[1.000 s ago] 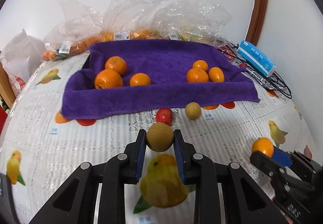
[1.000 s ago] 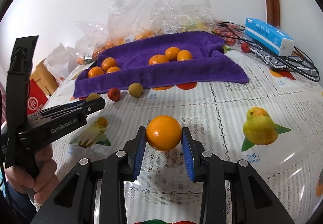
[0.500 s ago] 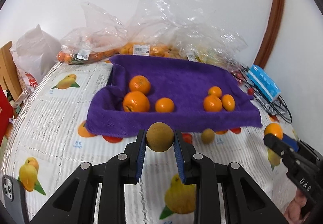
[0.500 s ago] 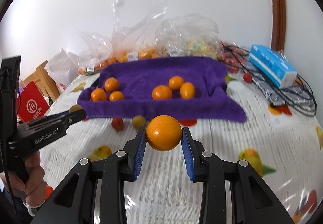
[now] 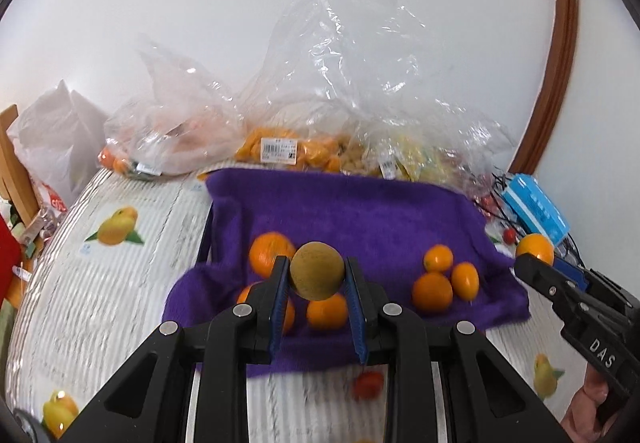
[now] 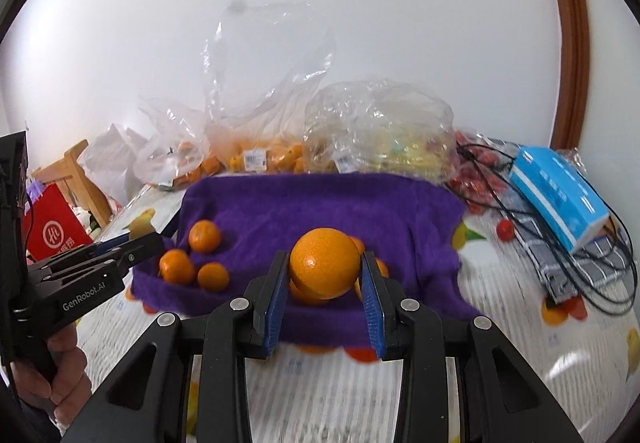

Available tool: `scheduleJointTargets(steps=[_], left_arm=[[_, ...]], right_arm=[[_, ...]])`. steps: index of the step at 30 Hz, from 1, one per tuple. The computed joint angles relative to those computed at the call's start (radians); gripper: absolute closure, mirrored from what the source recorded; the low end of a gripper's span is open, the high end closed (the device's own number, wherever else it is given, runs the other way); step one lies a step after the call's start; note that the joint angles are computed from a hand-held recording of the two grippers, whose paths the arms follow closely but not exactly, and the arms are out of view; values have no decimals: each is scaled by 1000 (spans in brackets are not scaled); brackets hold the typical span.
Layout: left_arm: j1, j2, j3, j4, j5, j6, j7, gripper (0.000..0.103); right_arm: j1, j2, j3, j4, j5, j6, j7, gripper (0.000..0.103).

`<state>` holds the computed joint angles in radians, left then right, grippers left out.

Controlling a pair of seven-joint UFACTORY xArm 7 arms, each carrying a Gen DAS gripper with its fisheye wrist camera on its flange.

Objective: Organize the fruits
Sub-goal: 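Carry the orange in the right gripper while the left carries the yellow fruit onto the towel, then open both grippers to release the orange and yellow fruit on the towel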

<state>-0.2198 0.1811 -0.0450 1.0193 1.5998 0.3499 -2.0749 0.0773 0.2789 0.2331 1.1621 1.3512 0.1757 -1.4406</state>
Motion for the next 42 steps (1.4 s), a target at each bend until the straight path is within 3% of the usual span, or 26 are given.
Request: scheduleJointTargets(steps=[4,11,14,21,26,32,39,42], left_arm=[[8,65,15,81,13,-10,-7,77],[5,158,39,136,28,-27,-46,77],[-1,174,47,142,-11,-26,6,77],[-18,181,60,147,7,-42,-3,77],[-15,190,62,153,-3,-53,6,77],[-11,195,67,155,-1,-73,-8,77],[-16,221,79,172,-75,-108,65,77],[-27,225,94,175,-88,-124,73,77]], right_arm=[[6,62,2,79,-110,-4,84,68],[-67,168,72,155,-189,-18,121,68],[-27,203,5,168,-348,-7,289,68],[-125,227,106,166,-392,-73,302,68],[-70,264,33,183,-536,-85,450,68],[-82,284,43,183,-629,-119,521,68],[-70,304,15,195,-741,-104,635,68],[-96,302,47,180,-770,-132,652,67]])
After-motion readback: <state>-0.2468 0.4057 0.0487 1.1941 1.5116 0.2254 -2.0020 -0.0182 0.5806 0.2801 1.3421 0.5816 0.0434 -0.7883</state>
